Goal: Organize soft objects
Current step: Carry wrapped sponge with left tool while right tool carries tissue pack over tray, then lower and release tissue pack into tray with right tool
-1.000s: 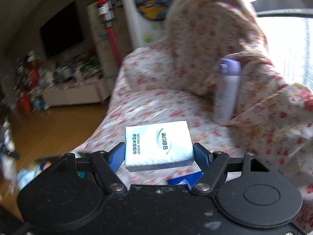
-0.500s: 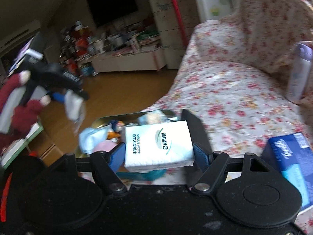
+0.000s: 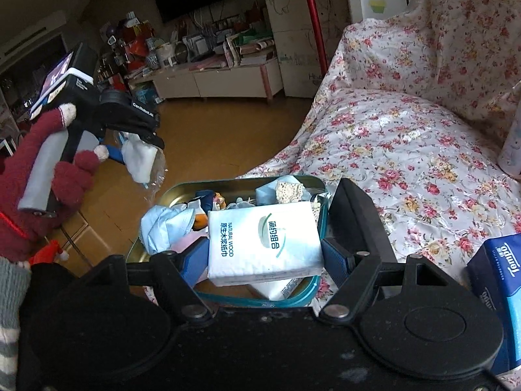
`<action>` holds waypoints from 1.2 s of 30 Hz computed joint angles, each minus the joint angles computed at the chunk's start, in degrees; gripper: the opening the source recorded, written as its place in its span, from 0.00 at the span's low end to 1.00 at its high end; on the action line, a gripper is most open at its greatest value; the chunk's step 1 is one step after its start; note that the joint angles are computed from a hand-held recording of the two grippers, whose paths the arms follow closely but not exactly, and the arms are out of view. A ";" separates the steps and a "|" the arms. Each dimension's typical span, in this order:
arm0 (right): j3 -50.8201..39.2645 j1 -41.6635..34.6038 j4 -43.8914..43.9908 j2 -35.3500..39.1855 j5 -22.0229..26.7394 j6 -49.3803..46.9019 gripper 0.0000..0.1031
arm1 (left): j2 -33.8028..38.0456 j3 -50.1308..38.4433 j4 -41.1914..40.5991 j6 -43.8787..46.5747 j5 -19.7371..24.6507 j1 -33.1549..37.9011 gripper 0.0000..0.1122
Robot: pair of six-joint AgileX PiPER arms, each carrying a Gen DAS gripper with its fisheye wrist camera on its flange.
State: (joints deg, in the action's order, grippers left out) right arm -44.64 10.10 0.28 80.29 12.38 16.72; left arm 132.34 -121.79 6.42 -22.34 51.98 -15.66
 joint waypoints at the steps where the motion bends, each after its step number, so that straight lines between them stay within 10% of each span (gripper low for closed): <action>1: -0.47 0.46 -2.28 0.49 0.46 2.43 0.71 | 0.53 0.31 -0.32 0.38 -0.35 -0.21 0.53; 12: -4.64 3.37 -12.98 5.64 4.44 14.20 0.71 | 3.26 -2.48 -8.16 13.45 1.32 -4.15 0.53; 36: -14.29 8.46 -19.66 16.80 5.67 14.82 0.71 | 16.50 -23.17 3.86 6.68 14.16 -5.27 0.53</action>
